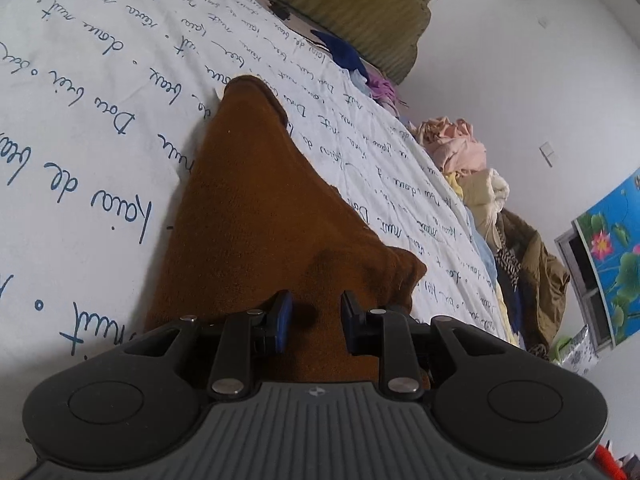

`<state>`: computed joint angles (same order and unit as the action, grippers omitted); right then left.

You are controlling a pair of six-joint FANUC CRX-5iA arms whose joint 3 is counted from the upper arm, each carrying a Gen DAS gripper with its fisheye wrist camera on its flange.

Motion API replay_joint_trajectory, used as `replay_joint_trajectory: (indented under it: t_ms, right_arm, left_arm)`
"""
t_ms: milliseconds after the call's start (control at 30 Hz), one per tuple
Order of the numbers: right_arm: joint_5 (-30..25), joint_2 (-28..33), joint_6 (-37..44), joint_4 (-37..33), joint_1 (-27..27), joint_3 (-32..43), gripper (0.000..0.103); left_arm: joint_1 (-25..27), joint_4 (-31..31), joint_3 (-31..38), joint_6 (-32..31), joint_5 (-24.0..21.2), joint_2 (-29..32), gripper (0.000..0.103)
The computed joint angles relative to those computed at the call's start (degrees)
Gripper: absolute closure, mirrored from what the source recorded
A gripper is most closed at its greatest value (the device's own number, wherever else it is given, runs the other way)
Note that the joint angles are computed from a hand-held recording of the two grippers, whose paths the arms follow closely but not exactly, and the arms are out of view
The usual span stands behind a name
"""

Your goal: Fold small clothes

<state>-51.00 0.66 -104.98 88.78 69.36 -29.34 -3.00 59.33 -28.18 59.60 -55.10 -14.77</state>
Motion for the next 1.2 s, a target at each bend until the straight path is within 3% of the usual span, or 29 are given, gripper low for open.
replay_joint_trajectory:
  t_ms: [67, 100, 133, 167, 333, 400, 467, 500, 667, 733, 800, 833, 867, 1033, 1200]
  right_arm:
    - [-1.0, -0.5, 2.6, -1.6, 1.0, 1.3, 0.102]
    - [-1.7, -0.5, 4.6, -0.6, 1.2, 2.1, 0.087]
    - [-1.8, -0.3, 8.6, -0.8, 1.1, 3.5, 0.085]
    - [-1.7, -0.2, 12.9, -1.4, 1.1, 5.0, 0.085]
    - [5.5, 2.8, 31.9, -5.9, -2.9, 12.4, 0.085]
    - [3.1, 5.7, 43.8, -16.5, -2.6, 18.0, 0.085]
    - [-1.1, 7.7, 52.6, -27.6, -2.0, 22.5, 0.096]
    - [-2.3, 7.7, 53.0, -29.6, -1.8, 22.2, 0.103]
    - [7.2, 3.3, 37.7, -21.0, -5.1, 11.8, 0.103]
    - [9.3, 2.7, 40.0, -22.0, -5.6, 12.1, 0.103]
    - [9.8, 1.4, 37.8, -17.8, -5.5, 11.1, 0.101]
    - [9.3, 0.4, 37.5, -15.3, -4.9, 10.4, 0.088]
    - [7.6, -0.4, 40.1, -15.6, -3.3, 10.8, 0.084]
    - [-2.1, 0.5, 59.3, -23.2, 5.5, 17.4, 0.084]
    - [-15.3, 7.5, 75.2, -33.1, 11.1, 27.7, 0.083]
  left_arm:
    - [0.1, -1.2, 0.8, -0.5, 0.3, -0.2, 0.077]
    - [-0.1, -1.8, 1.1, -0.8, 1.0, -0.5, 0.076]
    - [-0.4, -2.3, 1.5, -1.4, 1.4, -0.6, 0.074]
    - [-0.7, -3.3, 2.2, -1.9, 1.6, -0.3, 0.069]
    - [-3.4, -8.4, 3.8, -1.6, 7.2, -1.6, 0.068]
    - [-4.5, -14.5, 7.0, 0.4, 8.6, -0.7, 0.065]
    - [-5.0, -18.8, 10.6, 2.4, 7.3, 2.0, 0.062]
    - [-5.0, -18.6, 11.2, 2.2, 6.9, 3.3, 0.062]
    - [-4.5, -18.3, 13.0, 2.9, 5.5, 7.8, 0.062]
    - [-4.0, -18.1, 13.5, 3.6, 4.4, 7.9, 0.062]
    - [-3.7, -17.5, 12.4, 1.3, 4.5, 6.1, 0.062]
    - [-3.7, -18.5, 12.1, 0.8, 4.6, 5.2, 0.062]
    - [-3.7, -19.6, 11.4, -0.1, 4.9, 3.8, 0.062]
    - [-5.4, -28.4, 10.0, 1.4, 7.5, -2.1, 0.062]
    - [-8.5, -38.2, 11.1, 7.4, 8.5, -3.9, 0.047]
